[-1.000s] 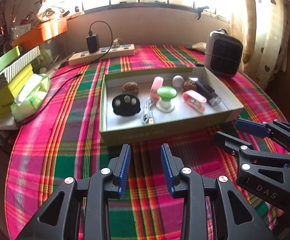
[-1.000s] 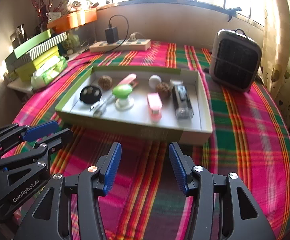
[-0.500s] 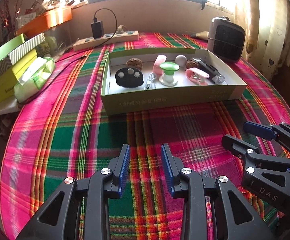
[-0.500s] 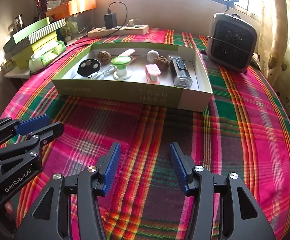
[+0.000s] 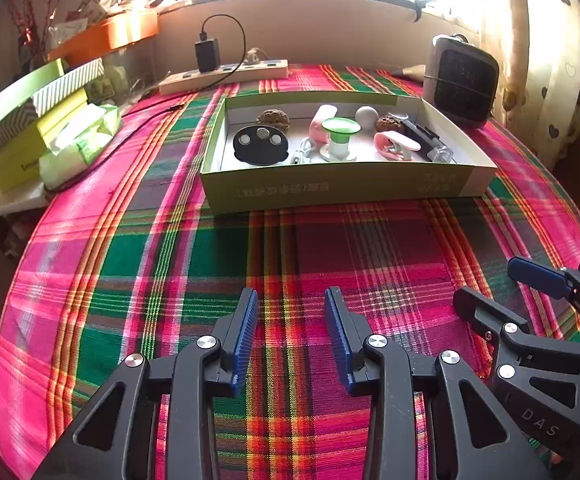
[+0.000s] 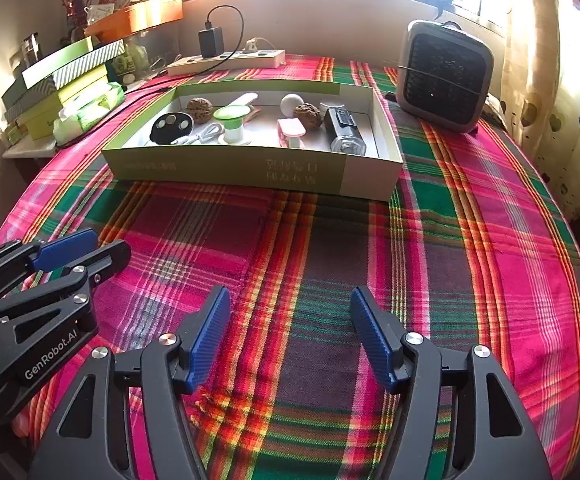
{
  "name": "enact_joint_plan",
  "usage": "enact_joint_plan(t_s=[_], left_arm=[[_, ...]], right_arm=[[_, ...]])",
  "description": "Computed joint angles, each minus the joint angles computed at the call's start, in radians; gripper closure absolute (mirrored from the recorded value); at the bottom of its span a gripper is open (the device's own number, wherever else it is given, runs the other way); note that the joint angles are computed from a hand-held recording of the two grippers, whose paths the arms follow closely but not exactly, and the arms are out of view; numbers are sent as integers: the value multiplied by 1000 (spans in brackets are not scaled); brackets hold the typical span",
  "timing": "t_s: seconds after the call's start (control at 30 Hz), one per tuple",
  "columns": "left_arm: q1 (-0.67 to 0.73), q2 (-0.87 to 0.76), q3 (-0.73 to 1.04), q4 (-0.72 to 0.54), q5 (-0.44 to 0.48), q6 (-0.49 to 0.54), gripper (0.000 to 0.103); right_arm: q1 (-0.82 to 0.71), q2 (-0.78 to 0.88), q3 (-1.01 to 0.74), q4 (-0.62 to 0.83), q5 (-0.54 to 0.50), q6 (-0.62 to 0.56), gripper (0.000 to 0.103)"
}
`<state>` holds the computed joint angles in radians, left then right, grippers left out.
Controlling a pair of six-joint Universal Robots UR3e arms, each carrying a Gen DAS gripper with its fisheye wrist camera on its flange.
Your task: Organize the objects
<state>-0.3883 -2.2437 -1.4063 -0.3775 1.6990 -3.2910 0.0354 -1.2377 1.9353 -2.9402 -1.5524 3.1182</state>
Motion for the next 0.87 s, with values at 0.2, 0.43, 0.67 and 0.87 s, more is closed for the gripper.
enact_joint_plan(t_s=[0.2, 0.43, 0.67, 0.87], left_arm=[[0, 0, 0, 0, 1, 1, 70], [2, -1, 3, -1, 0, 3, 70], [1, -2, 3, -1, 0, 2, 70], [2, -1, 2, -1, -1, 2, 70]], right_arm=[[2, 2, -4, 2, -1, 2, 38], [-1, 6, -6, 2, -3, 2, 36], [-5, 6, -4, 0, 0, 0, 36], [-5, 6, -5, 0, 0, 0, 35]])
